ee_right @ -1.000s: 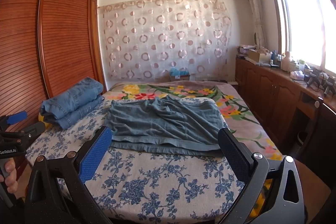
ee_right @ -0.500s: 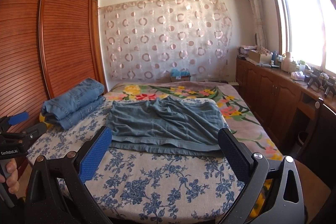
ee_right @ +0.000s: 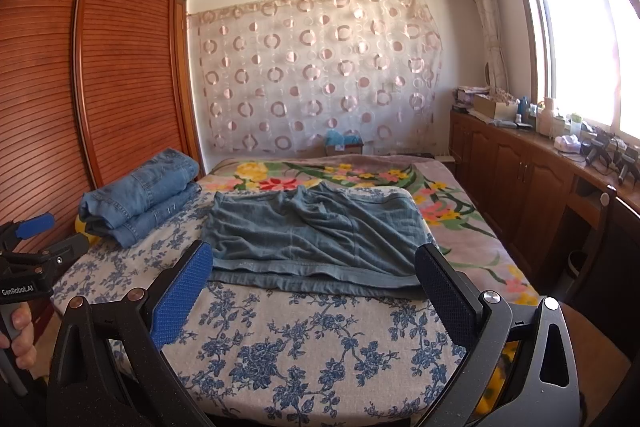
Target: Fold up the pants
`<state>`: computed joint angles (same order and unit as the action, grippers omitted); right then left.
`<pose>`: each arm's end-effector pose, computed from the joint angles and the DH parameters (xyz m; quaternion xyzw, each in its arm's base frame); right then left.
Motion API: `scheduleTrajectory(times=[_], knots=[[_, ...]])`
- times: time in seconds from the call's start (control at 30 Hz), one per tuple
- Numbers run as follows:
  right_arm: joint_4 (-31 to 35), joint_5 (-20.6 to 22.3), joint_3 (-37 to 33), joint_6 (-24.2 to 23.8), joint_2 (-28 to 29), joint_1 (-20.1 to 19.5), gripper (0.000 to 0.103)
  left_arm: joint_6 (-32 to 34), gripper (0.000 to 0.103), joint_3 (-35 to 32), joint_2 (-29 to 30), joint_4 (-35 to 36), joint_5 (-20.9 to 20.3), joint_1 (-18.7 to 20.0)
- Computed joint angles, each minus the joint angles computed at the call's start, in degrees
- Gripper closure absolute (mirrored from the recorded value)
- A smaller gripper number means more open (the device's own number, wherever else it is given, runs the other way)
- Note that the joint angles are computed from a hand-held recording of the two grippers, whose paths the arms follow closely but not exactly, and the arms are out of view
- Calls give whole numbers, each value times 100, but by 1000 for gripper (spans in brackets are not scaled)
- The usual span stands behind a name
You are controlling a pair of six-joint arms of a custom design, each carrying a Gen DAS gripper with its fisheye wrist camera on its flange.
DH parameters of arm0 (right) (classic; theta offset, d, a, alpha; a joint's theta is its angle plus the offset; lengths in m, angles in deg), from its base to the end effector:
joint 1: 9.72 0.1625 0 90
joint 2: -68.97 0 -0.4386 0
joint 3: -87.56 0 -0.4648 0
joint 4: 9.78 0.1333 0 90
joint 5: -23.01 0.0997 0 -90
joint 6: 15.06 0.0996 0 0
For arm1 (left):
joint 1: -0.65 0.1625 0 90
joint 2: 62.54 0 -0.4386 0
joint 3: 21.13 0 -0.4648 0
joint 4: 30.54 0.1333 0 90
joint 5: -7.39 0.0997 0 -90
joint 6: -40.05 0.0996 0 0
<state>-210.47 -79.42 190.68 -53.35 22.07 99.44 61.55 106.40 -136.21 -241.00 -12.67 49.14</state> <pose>0.3338 -0.6200 0.1210 0.3814 -0.7989 0.4326 0.1705 -0.1405 -0.5011 0.2860 0.0896 0.7484 -0.5263 0.3936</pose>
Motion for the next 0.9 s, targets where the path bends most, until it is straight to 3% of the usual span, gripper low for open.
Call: scheduleTrajectory(times=[0.9], knots=[[-52,1,27,8,14,16,1,53,0,23,-42,23,81,-153]])
